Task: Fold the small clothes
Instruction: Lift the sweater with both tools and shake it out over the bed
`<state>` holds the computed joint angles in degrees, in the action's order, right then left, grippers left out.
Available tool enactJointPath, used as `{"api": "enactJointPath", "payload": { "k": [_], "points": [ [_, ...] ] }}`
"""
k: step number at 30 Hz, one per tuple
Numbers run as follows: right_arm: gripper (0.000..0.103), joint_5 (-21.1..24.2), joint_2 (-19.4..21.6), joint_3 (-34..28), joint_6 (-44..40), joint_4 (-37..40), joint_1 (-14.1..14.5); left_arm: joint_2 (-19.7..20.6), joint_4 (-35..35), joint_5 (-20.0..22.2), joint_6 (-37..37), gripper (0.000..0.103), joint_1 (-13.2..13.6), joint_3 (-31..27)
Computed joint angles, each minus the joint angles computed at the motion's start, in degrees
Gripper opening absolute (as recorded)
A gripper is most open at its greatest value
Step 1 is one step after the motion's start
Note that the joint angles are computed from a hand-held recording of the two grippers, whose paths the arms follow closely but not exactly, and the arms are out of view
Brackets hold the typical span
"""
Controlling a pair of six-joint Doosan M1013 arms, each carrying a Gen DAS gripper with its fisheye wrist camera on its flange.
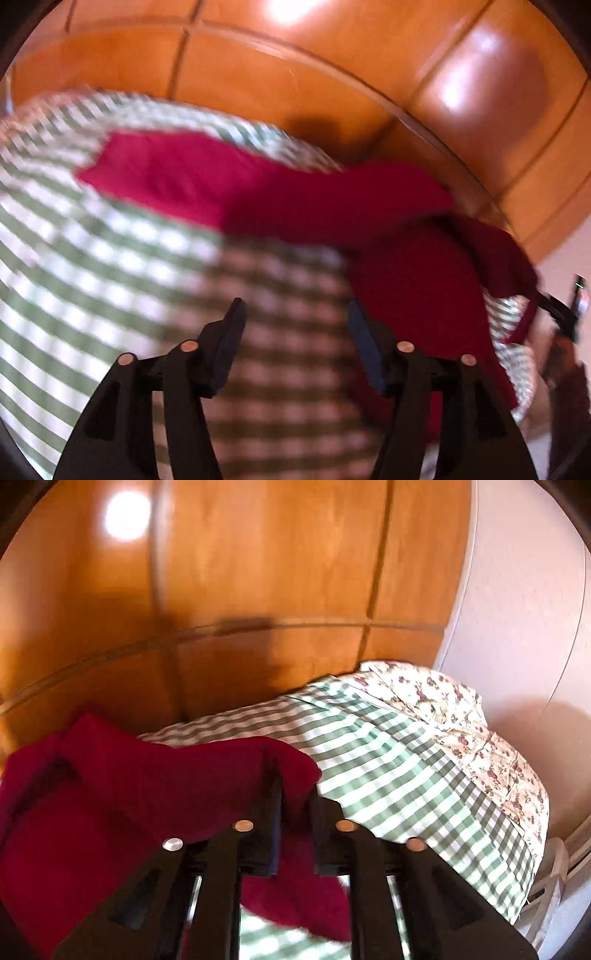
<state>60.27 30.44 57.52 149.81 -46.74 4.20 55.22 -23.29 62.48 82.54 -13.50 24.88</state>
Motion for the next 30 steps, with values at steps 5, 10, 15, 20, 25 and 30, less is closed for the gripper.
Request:
{"api": "enactJointPath", "payload": {
  "k": [5, 10, 15, 20, 25, 30],
  "points": [
    [0.088, -7.6, -4.0, 7.7, 5.9, 1.7, 0.6, 0.1, -7.0, 1.9, 1.8, 0.063, -0.3, 1.8],
    [0.088, -20.4, -10.2, 19.6, -8.5, 25.4, 0.7, 0.0, -11.1, 3.0, 3.5, 0.051, -0.8, 3.5],
    [0.069, -23.7, -11.2, 25.0, -19.6, 43.6, 1.2, 1.1, -11.8, 5.0, 4.4, 0.022, -1.9, 1.5],
    [0.011, -21.9, -10.3, 22.9, -21.5, 41.3, 3.5, 0.5, -9.0, 4.3, 4.4, 0.003, -2.7, 0.4],
    [0.008, -24.9, -13.2, 22.5, -20.5, 34.0, 5.5, -2.5, -10.2, 0.7, 6.0, 0.002, -1.9, 3.2],
    [0.008, -27.6, -17.7, 25.9, -19.6, 31.0, 6.2, -8.1, -13.2, -2.1, 9.5, 0.002, -0.5, 11.2]
  ]
}}
